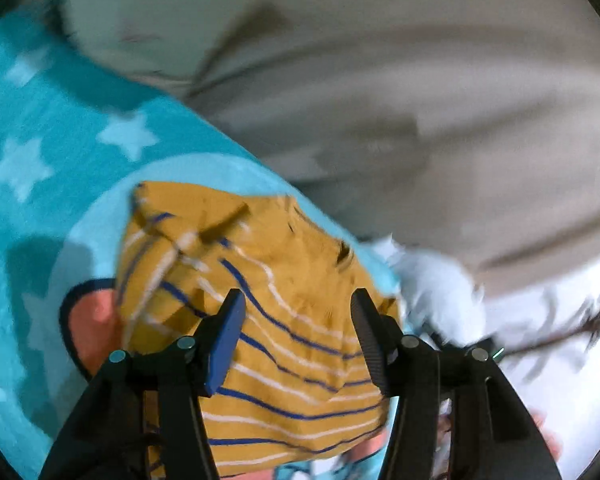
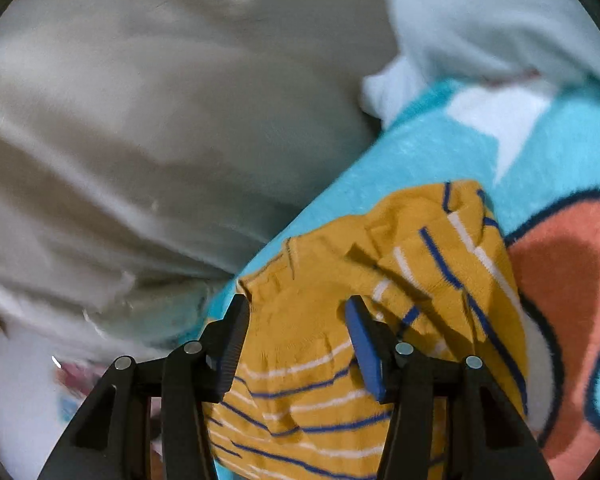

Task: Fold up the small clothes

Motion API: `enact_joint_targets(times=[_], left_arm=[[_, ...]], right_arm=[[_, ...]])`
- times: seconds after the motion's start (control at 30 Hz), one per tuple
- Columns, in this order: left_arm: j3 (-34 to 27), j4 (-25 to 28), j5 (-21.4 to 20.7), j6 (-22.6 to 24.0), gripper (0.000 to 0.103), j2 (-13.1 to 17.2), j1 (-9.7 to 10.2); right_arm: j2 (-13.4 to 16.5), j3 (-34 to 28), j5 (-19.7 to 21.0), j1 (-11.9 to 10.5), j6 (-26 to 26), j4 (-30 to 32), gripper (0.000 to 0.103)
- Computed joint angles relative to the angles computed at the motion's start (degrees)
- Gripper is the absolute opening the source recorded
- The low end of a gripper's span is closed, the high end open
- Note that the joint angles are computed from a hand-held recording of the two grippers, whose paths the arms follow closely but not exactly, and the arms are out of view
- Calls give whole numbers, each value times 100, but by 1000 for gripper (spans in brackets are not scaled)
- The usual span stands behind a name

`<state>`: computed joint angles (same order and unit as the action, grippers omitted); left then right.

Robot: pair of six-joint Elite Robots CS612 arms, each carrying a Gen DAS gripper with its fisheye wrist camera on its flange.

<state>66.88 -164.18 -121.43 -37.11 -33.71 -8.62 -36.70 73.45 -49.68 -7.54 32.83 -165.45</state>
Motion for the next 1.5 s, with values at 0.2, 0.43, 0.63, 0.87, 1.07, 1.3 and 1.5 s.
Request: enact_joint_targets(times=[0.2, 0.43, 0.63, 0.87, 1.07, 1.3, 1.5], left_arm=[[-529, 1029, 887, 393, 53, 282, -114], [-934, 1220, 562, 75, 42, 584, 61], [-798, 1057, 529, 133, 48, 441, 177], [218, 610, 689, 237, 49, -119, 111], [1140, 430, 1006, 668, 51, -513, -137], [1534, -23, 1786, -86, 40, -666, -86], [1886, -502, 1312, -377, 56, -737, -17]], right_arm=[[54, -339, -239, 197, -1336, 1368, 55], [396, -953, -1420, 159, -1043, 1748, 42], [118, -645, -2205, 218, -1196, 1444, 50], [-613, 568, -1961, 92, -1291, 853, 50], [-932, 1246, -1303, 97, -2144, 1131, 50], [-942, 1370, -2387, -25, -1829, 1121, 49], [-1155, 1834, -1538, -280, -2027, 791, 53]])
